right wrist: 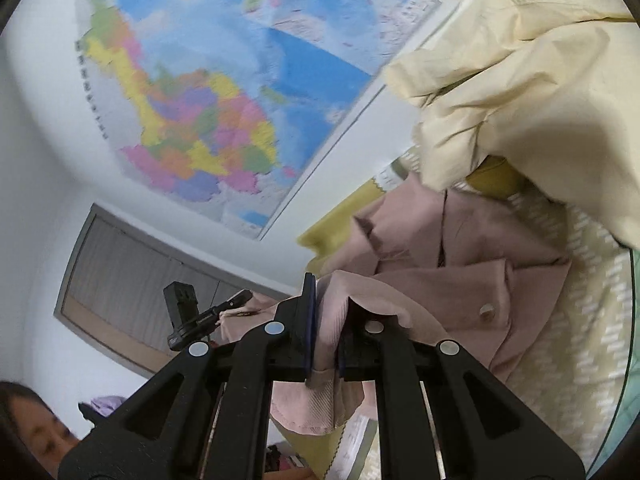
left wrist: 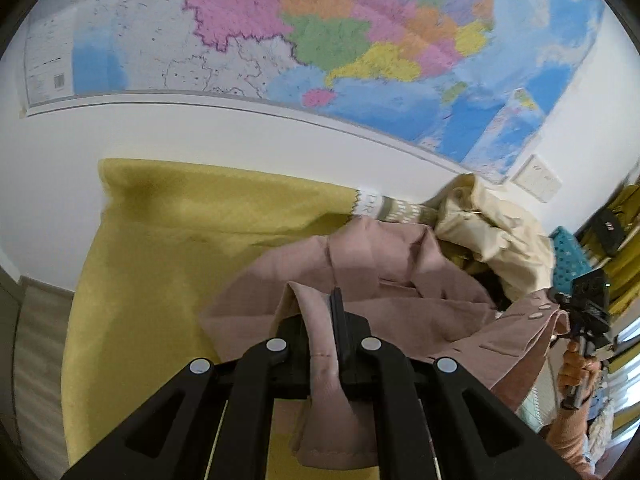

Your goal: Fold large clothes

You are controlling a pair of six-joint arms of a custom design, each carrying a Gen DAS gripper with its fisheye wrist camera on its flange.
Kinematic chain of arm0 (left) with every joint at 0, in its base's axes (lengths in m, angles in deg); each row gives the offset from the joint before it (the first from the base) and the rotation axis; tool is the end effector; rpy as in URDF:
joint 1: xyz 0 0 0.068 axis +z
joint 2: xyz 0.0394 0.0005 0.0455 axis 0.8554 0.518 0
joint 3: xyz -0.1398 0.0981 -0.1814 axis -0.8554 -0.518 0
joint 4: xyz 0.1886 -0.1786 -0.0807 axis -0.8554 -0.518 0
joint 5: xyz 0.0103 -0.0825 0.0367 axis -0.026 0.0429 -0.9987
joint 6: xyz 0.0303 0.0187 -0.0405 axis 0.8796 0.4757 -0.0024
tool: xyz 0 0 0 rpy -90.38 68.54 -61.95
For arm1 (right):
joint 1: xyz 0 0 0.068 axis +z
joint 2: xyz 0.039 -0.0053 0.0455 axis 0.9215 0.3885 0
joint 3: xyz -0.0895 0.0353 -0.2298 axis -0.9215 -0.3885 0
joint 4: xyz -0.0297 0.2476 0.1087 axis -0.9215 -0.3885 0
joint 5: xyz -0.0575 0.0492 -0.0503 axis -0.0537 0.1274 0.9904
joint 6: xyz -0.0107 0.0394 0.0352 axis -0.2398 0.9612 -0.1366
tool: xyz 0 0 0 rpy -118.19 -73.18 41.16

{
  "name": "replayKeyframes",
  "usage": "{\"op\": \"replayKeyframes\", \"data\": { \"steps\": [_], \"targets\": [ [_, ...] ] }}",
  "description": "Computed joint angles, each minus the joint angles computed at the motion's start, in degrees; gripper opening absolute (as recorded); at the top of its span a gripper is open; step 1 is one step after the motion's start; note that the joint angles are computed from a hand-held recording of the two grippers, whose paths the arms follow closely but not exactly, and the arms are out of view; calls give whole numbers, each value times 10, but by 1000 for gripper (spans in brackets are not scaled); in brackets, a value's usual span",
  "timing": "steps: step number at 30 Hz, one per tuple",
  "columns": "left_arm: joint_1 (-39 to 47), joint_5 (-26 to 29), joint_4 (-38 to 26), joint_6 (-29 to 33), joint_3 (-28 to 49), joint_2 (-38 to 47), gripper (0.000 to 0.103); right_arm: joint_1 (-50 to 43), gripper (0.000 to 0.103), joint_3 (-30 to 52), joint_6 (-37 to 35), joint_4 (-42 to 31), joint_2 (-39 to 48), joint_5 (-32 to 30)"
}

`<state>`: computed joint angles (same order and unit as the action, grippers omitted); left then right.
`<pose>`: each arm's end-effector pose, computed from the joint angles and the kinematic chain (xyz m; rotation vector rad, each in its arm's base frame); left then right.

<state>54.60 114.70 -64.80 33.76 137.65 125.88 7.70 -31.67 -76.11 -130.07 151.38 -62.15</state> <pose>0.2835 -0.0372 0.2311 0.4774 2.4320 -0.5695 0.1070 -0.1148 0.1562 0.4439 2.0099 1.2711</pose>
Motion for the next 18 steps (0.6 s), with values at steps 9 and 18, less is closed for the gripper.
{"op": "replayKeyframes", "data": {
  "steps": [9,18],
  "targets": [
    [-46,-67,14,-59,146,210,7,121,19,-23,455,418,7,45],
    [-57,-89,-10,-80,261,356,10,187,47,-53,598,575,-8,113]
  ]
}}
